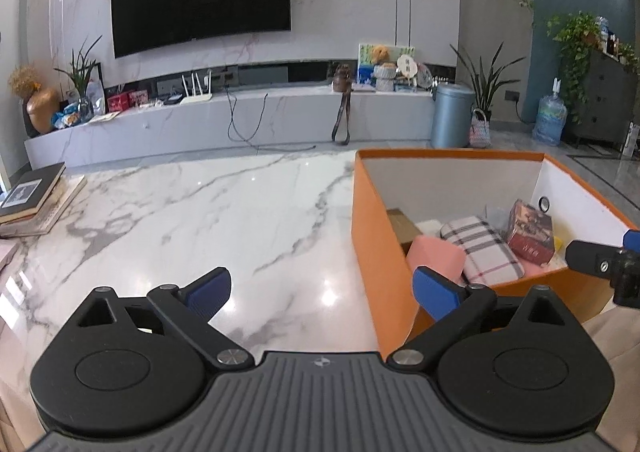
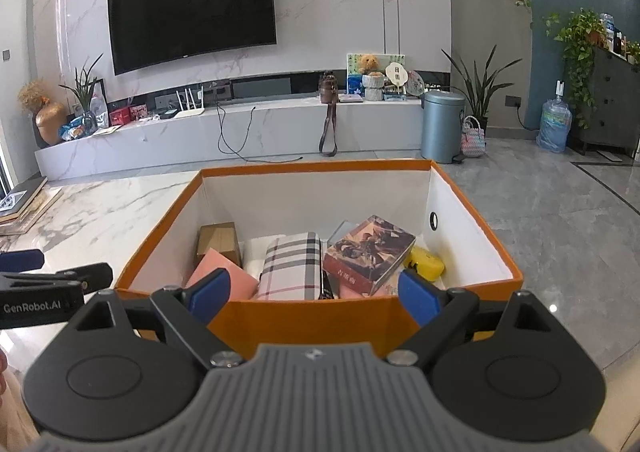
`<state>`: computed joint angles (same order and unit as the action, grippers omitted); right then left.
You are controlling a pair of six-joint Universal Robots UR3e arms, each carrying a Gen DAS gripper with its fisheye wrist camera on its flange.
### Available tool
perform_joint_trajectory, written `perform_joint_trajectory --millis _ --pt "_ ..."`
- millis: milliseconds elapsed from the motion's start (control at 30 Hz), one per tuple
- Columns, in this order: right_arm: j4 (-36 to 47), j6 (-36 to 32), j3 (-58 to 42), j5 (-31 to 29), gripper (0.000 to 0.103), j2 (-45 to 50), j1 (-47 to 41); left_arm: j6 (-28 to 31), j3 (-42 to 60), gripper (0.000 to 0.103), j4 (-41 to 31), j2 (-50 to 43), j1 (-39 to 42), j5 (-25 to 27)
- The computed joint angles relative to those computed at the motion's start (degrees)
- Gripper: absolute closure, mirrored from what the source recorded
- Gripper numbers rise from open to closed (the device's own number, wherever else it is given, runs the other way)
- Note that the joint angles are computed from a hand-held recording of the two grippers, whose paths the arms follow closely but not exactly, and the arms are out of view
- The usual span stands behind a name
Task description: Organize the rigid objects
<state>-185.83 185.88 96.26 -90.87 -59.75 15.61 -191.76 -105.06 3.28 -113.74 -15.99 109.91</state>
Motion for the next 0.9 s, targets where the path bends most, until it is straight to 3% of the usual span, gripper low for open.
perform_joint_trajectory --millis 900 --pt "-2.17 -0.41 0.99 -1.23 0.013 -0.08 0.62 1.8 -1.21 0.0 0.01 2.21 -0.33 1.47"
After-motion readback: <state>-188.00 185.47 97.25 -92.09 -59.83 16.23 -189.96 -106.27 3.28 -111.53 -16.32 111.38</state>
